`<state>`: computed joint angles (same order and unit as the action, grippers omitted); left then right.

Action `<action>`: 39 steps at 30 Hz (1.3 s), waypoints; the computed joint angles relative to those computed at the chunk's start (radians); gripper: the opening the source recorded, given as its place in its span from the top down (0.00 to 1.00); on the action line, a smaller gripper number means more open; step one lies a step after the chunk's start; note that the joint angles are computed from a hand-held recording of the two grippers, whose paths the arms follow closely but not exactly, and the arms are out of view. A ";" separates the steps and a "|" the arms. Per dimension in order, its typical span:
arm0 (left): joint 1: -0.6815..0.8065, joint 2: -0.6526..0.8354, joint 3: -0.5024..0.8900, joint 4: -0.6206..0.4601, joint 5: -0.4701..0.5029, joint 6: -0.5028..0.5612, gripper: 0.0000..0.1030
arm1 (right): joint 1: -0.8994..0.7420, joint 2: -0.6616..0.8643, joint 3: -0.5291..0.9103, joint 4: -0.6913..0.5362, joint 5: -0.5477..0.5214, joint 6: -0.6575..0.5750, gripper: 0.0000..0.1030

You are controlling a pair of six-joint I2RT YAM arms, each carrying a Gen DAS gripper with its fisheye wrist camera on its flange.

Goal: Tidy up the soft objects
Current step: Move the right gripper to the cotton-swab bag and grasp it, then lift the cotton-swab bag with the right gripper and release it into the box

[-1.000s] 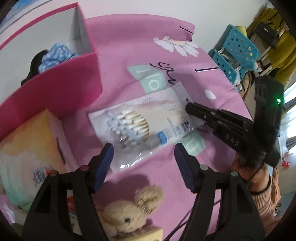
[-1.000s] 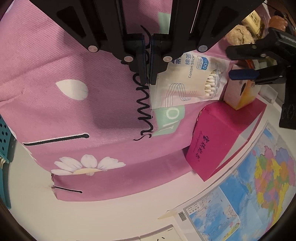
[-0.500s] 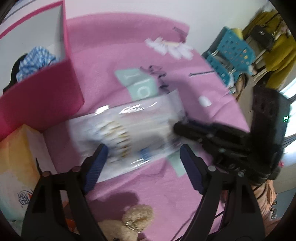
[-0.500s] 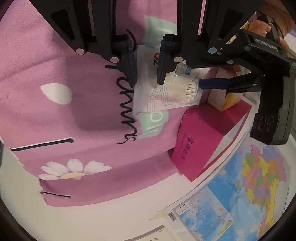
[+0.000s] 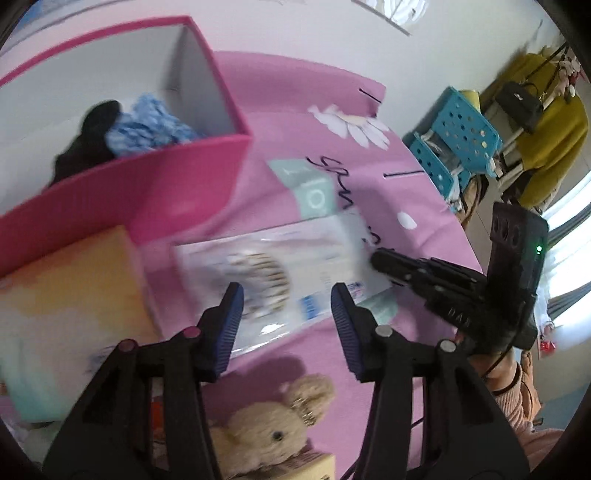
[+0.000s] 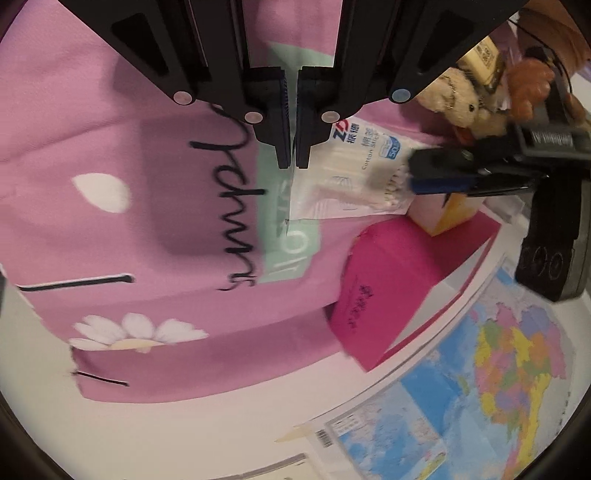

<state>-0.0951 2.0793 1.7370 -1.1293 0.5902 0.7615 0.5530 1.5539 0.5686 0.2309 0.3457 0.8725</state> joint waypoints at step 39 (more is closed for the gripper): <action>-0.169 0.024 -0.056 0.041 -0.141 -0.007 0.05 | 0.012 -0.088 -0.090 -0.067 0.096 0.096 0.94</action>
